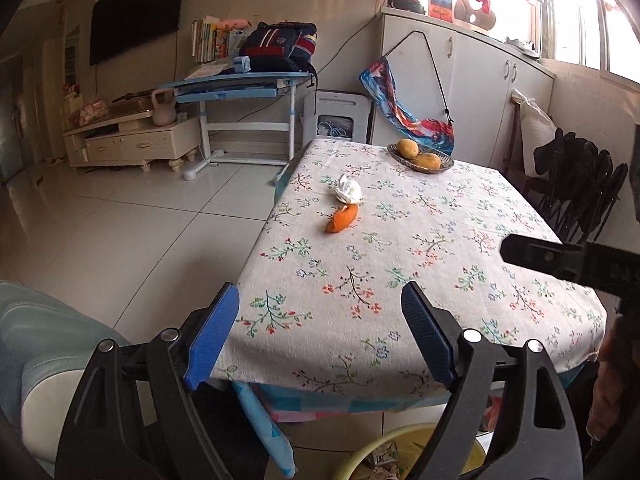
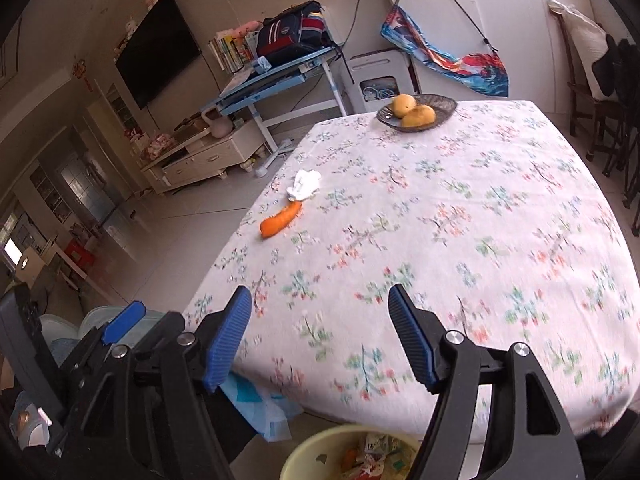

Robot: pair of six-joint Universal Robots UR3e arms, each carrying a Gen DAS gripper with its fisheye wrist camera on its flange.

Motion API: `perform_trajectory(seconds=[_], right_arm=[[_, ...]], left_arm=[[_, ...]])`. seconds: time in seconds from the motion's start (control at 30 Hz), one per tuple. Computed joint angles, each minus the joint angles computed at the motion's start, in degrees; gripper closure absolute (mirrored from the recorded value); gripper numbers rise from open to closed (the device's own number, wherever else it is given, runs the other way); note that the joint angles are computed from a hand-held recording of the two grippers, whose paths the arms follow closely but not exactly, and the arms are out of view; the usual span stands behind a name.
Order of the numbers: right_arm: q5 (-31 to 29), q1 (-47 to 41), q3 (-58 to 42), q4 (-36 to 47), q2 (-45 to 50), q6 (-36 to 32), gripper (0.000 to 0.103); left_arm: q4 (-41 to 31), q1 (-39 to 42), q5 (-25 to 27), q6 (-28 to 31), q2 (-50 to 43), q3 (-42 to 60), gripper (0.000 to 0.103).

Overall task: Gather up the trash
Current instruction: 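Move both tools back over the table toward the tissue and orange peel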

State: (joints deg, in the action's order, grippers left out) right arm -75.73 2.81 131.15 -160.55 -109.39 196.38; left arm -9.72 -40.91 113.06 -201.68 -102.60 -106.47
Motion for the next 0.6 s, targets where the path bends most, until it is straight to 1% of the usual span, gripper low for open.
perform_trajectory(seconds=[0.1,0.2,0.27,0.33,0.4,0.47,0.6], right_arm=[[-1.8,2.8,-12.9,-1.9,15.8,-1.4,0.035],[-3.3,5.0,-28.2,1.4,29.9,-2.8,0.035],[-4.7,6.0,-37.3,4.5,37.4,-3.3,0.035],[-5.9,6.6,-45.2,7.6,43.6,-3.5,0.035],[-7.1,7.3,-52.8,11.1,49.2,-3.9,0.039],[-7.4,7.6,-57.4,13.7,52.6,-4.2,0.046],[-7.4,7.5,-63.6,17.5,57.2,-5.6,0.054]], left_arm=[[0.7,3.3,-2.7,-0.6,-1.5,1.5,0.023],[0.5,5.9,-4.4,0.0,-3.7,4.0,0.023],[-0.4,7.3,-5.1,0.0,-4.9,5.6,0.023],[-1.5,8.9,-6.7,-0.9,-5.1,6.0,0.023],[-2.6,10.3,-8.2,-1.6,-5.4,6.7,0.023],[-3.1,11.4,-9.5,-1.1,-6.2,7.9,0.023],[-6.2,13.2,-12.3,1.0,-10.1,13.7,0.022]])
